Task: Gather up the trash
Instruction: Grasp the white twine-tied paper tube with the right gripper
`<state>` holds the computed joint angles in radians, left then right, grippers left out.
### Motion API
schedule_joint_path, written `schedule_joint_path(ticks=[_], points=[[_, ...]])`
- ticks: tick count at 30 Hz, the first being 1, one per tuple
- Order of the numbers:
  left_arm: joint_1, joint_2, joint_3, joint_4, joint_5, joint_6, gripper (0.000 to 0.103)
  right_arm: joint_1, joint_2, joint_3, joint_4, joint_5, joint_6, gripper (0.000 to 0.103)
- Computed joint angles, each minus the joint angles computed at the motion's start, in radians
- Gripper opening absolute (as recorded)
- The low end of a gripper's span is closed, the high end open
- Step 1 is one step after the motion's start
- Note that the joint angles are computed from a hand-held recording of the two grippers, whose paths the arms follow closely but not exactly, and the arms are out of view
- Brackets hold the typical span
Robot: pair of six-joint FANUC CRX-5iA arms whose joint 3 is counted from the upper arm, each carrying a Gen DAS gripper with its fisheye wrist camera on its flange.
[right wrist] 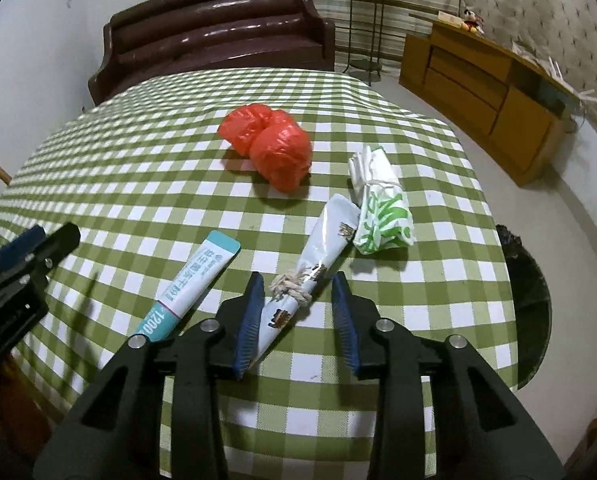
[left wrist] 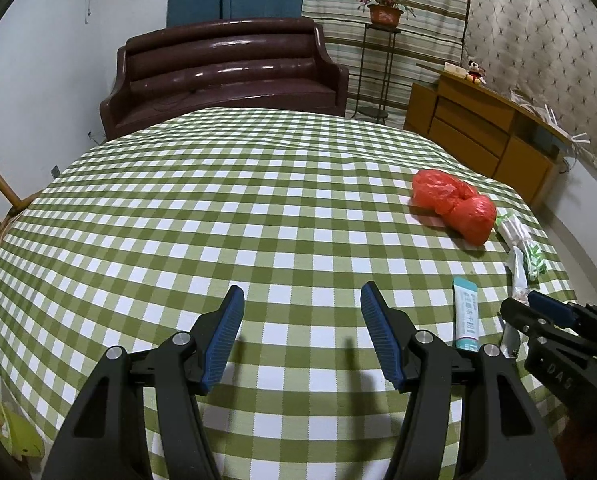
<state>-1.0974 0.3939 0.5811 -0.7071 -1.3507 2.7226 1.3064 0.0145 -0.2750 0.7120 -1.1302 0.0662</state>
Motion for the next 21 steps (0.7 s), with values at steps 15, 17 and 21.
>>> schedule_joint_path(ticks=[15,17,21], points=[[-0.001,0.008,0.008,0.016,0.018,-0.017,0.06,-0.003,0.021,0.018,0.002,-0.023,0.018,0.035],[-0.001,0.008,0.008,0.016,0.017,-0.017,0.06,0.003,0.01,0.003,0.005,-0.034,0.009,0.034],[0.001,0.008,0.007,0.02,0.018,-0.02,0.06,0.008,-0.022,-0.026,0.003,-0.041,-0.025,0.035]])
